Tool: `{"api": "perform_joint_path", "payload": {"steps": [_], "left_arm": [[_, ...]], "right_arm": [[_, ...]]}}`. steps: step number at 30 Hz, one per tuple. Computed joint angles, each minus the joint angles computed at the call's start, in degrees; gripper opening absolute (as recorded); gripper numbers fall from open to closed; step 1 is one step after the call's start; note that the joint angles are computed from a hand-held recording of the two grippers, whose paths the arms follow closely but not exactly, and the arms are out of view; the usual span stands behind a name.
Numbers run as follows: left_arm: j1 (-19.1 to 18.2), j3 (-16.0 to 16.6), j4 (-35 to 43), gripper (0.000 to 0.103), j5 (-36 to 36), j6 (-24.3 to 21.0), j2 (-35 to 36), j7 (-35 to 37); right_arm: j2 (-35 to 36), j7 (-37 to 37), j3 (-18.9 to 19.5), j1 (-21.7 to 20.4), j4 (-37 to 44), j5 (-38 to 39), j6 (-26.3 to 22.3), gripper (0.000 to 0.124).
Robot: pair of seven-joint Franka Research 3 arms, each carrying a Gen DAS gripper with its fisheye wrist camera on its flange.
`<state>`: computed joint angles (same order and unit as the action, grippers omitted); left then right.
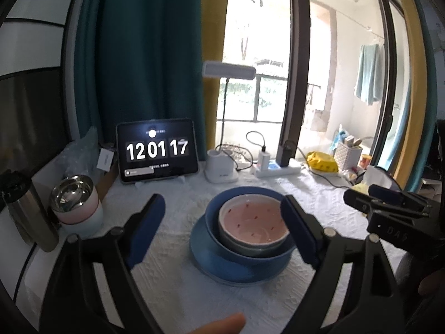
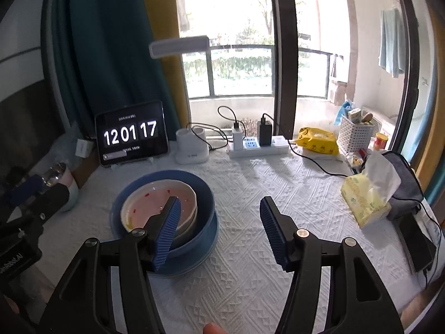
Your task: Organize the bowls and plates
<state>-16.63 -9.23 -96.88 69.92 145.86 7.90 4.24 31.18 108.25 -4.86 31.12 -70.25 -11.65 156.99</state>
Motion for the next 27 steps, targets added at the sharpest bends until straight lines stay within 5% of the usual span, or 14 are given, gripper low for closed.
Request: {"api": "perform_joint_path", "payload": {"steps": [11, 20, 27], "left_arm": [[-0.67, -3.11, -5.15, 0.086, 13.99, -2.26, -5.94, -8.9], [0.14, -5.14, -8.49, 0.087, 15.87, -0.67, -9.29, -14.57], [0.26, -6.89, -9.98, 0.087, 19.94, -5.73, -11.67, -19.05]], "right_arm": [[-11.13, 11.36, -5.43, 4.12, -16.26, -11.53, 10.11, 0.063], [-17.43, 27.46, -9.57, 6.62, -24.6, -29.68, 16.87, 0.064], [-20.36, 42.6, -11.78, 7.66, -25.92, -46.68, 18.4, 0.065]]}}
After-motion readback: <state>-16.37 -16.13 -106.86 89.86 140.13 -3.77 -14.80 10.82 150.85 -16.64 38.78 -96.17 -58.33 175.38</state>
